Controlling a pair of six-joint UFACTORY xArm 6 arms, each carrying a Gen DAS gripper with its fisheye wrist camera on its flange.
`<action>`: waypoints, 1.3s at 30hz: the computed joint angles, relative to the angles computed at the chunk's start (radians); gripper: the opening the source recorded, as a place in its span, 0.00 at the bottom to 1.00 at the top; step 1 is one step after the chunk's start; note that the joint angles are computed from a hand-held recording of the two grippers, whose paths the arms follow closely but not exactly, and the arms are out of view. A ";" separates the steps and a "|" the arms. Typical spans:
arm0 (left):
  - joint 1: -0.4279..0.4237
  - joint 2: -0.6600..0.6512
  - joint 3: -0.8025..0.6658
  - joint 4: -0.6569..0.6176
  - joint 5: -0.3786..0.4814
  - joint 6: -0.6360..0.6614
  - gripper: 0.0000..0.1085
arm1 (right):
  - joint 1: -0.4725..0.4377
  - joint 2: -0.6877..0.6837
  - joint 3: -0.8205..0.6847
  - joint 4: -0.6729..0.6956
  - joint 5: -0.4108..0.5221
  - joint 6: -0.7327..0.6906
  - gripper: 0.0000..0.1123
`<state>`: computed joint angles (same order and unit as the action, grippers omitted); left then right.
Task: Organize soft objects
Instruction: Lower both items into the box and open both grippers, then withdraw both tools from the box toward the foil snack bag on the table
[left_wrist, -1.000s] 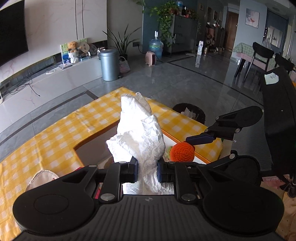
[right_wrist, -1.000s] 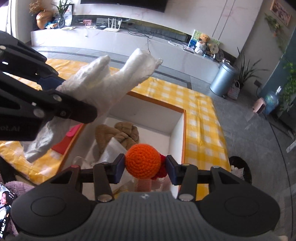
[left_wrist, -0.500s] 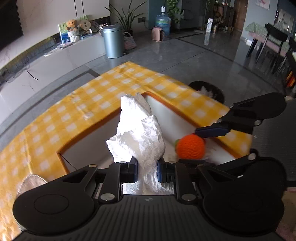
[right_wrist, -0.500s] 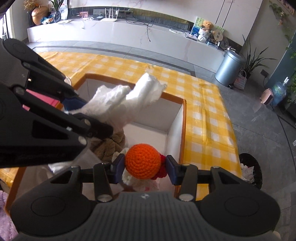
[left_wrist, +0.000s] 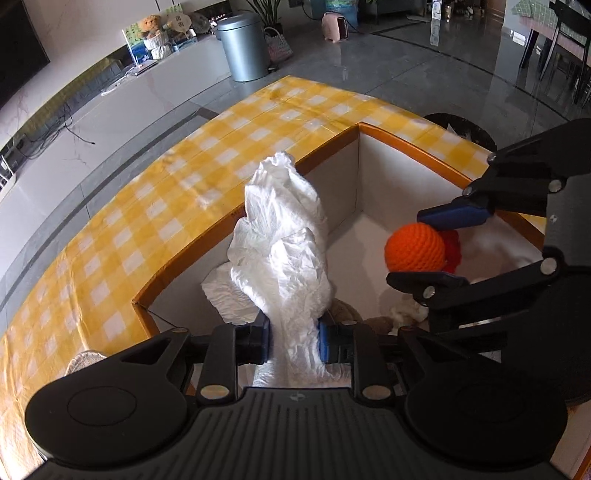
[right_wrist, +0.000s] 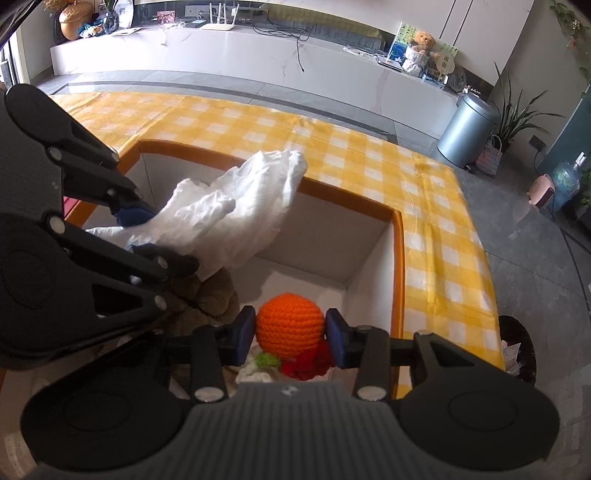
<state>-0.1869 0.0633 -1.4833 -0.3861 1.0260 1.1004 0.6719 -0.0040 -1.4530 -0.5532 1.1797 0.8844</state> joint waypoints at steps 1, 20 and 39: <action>0.003 0.000 -0.002 -0.007 0.004 0.004 0.35 | 0.001 0.000 0.000 0.000 0.001 -0.002 0.37; 0.022 -0.027 0.005 -0.133 0.033 0.140 0.20 | 0.065 -0.016 -0.053 -0.044 0.117 0.031 0.42; 0.136 -0.077 -0.085 -0.235 0.200 0.143 0.59 | 0.117 0.004 -0.147 -0.037 0.226 0.047 0.54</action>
<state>-0.0506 -0.0139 -1.5682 -0.6213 1.2261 1.2438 0.7887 -0.0003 -1.5999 -0.5905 1.4057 0.9318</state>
